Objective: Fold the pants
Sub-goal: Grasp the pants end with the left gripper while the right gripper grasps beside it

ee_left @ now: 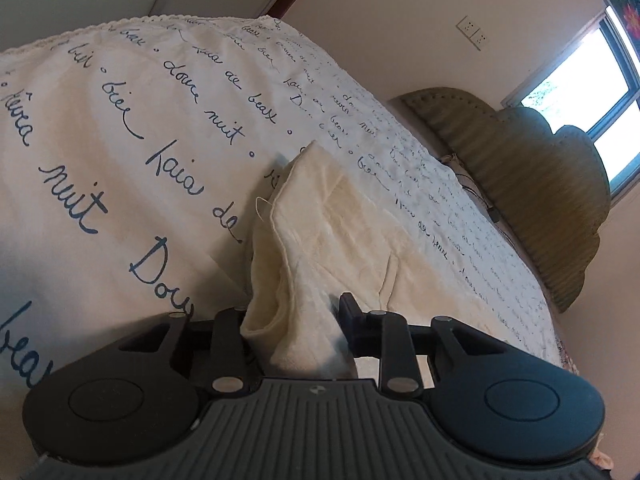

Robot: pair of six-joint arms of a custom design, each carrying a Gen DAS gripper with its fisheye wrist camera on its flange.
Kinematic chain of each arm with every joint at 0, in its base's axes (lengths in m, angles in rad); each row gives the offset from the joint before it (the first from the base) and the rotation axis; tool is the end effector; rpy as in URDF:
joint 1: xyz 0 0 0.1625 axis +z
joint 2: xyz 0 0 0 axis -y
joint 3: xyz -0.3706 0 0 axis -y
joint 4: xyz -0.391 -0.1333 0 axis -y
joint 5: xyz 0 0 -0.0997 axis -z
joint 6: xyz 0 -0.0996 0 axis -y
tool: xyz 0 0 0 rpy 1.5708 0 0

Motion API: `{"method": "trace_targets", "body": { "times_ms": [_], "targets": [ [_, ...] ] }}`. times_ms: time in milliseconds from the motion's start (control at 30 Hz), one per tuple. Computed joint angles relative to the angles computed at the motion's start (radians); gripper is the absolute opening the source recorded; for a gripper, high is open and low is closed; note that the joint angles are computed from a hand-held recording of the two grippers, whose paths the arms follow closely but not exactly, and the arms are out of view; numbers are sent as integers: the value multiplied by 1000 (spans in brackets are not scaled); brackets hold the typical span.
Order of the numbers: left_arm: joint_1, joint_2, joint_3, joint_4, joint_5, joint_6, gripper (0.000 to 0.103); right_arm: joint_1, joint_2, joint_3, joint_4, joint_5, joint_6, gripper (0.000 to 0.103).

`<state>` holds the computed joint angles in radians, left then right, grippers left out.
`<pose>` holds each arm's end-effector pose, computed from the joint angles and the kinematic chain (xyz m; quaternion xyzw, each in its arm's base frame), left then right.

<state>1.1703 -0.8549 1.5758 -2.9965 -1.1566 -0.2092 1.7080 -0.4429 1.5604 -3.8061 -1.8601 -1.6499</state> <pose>-0.1023 -0.6864 0.1792 0.0171 0.9211 -0.3801 0.0827 0.1908 -0.6152 0.0177 0.6059 -0.5853 0.2978 0.4490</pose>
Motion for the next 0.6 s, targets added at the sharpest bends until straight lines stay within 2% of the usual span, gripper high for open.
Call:
{"method": "trace_targets", "body": {
  "times_ms": [100,300,400,500,600],
  "targets": [
    [-18,-3,14,-28,37,52,25,-2,-7,7,4,10,10,17],
    [-79,8,26,-115,110,216,20,-5,-95,45,114,43,222,16],
    [-105,10,35,-155,125,266,18,-5,-128,68,133,57,284,16],
    [-123,13,38,-176,130,284,17,-9,-155,90,149,75,307,16],
    [-132,7,38,-153,135,252,16,-7,-155,84,162,62,288,28]
  ]
}}
